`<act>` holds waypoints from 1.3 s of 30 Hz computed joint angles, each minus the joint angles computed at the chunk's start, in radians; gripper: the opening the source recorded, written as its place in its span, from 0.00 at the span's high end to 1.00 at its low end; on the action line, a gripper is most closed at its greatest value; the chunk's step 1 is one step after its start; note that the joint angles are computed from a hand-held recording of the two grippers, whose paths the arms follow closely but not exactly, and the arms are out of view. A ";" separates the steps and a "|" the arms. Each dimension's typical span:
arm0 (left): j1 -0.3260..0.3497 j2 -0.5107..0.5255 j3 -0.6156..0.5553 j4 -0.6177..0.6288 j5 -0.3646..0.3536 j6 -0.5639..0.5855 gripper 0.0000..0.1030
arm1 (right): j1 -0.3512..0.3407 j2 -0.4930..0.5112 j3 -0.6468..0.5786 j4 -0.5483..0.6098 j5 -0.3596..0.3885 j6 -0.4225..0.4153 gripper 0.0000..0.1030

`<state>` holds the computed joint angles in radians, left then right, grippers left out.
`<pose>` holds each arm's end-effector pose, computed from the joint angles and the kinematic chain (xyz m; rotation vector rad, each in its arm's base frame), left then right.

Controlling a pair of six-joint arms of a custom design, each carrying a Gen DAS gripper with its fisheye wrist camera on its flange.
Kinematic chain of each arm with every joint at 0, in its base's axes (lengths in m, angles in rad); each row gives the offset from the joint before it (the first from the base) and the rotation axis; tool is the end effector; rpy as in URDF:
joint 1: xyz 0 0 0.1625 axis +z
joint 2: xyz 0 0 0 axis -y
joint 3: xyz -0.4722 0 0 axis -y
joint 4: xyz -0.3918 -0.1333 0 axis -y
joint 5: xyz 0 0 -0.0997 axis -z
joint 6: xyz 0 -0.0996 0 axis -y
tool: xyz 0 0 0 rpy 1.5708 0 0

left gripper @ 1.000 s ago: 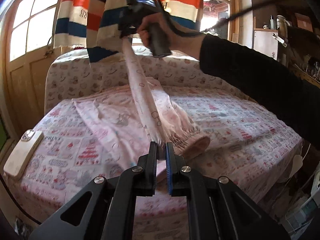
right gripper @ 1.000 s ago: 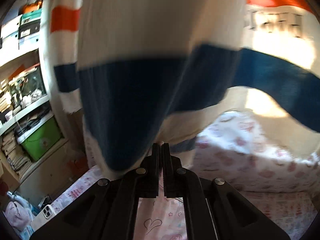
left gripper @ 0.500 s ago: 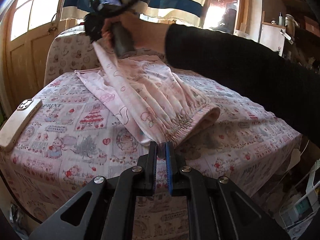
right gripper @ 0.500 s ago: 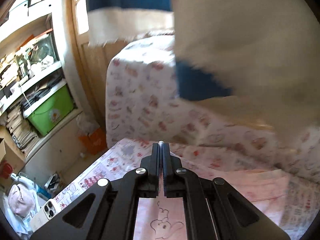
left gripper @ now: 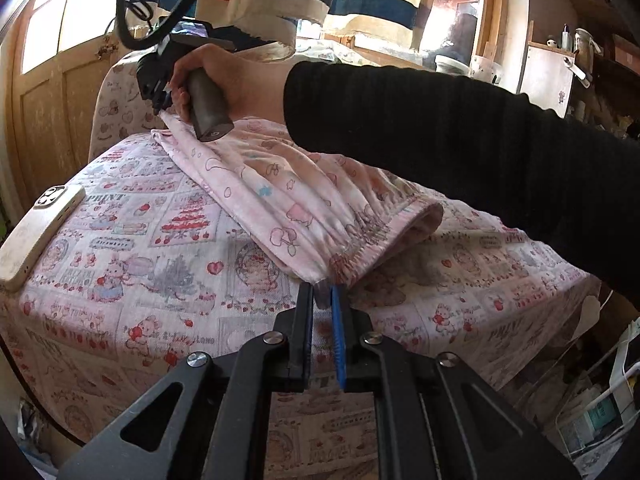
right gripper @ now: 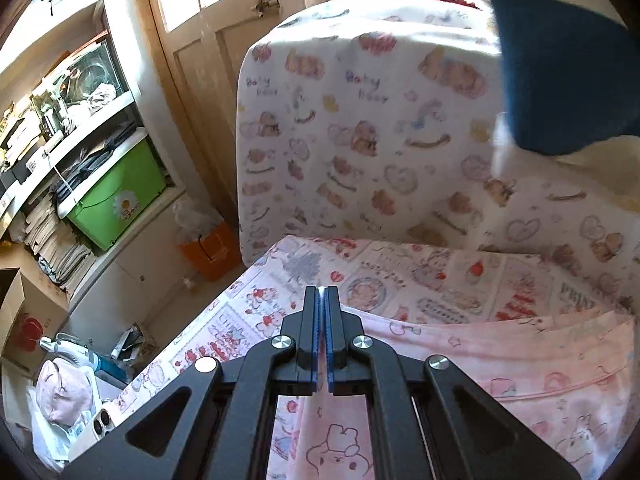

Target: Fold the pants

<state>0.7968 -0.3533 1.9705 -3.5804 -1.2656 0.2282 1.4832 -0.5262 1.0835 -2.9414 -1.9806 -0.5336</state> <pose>-0.2700 -0.5098 -0.1151 1.3062 2.5679 -0.6706 0.0166 -0.8805 0.2021 0.3202 -2.3795 0.8287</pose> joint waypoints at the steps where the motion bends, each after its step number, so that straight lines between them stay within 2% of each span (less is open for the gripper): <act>1: -0.002 0.001 0.001 0.001 0.006 0.001 0.92 | 0.000 0.005 -0.004 0.002 -0.002 -0.002 0.98; 4: -0.006 0.003 0.001 0.007 0.014 -0.001 0.93 | 0.000 0.022 -0.019 -0.007 -0.016 -0.006 0.98; 8: -0.012 -0.002 0.010 0.009 0.026 -0.003 0.90 | 0.003 0.037 -0.008 -0.103 -0.048 -0.046 0.97; 11: -0.009 -0.011 0.016 0.008 0.037 0.004 0.78 | 0.006 0.003 0.036 -0.101 -0.028 -0.046 0.94; 12: -0.012 -0.012 0.021 -0.002 0.051 0.008 0.66 | 0.008 -0.015 0.060 -0.108 -0.019 -0.046 0.84; 13: -0.014 -0.011 0.024 -0.016 0.064 0.012 0.62 | 0.010 -0.030 0.080 -0.116 -0.013 -0.046 0.66; 15: -0.016 -0.011 0.030 -0.048 0.091 0.027 0.62 | 0.012 -0.070 0.147 -0.189 0.016 -0.066 0.51; 17: -0.015 -0.014 0.033 -0.070 0.106 0.032 0.61 | 0.014 -0.111 0.223 -0.292 0.037 -0.104 0.51; 24: -0.015 -0.013 0.013 -0.189 0.176 0.060 0.28 | -0.023 -0.319 0.534 -0.497 0.159 -0.104 0.50; 27: -0.014 -0.015 0.000 -0.216 0.188 0.080 0.20 | -0.038 -0.406 0.672 -0.609 0.159 -0.133 0.50; 30: -0.024 0.001 -0.014 -0.267 0.212 0.119 0.07 | -0.061 -0.484 0.817 -0.748 0.189 -0.147 0.50; 35: -0.031 0.020 -0.045 -0.320 0.259 0.120 0.01 | -0.122 -0.596 1.067 -0.995 0.232 -0.152 0.49; 37: -0.020 0.010 -0.051 -0.308 0.244 0.083 0.01 | -0.145 -0.624 1.142 -1.071 0.240 -0.153 0.42; 39: -0.013 0.008 -0.054 -0.334 0.235 0.064 0.01 | -0.172 -0.648 1.211 -1.137 0.255 -0.151 0.41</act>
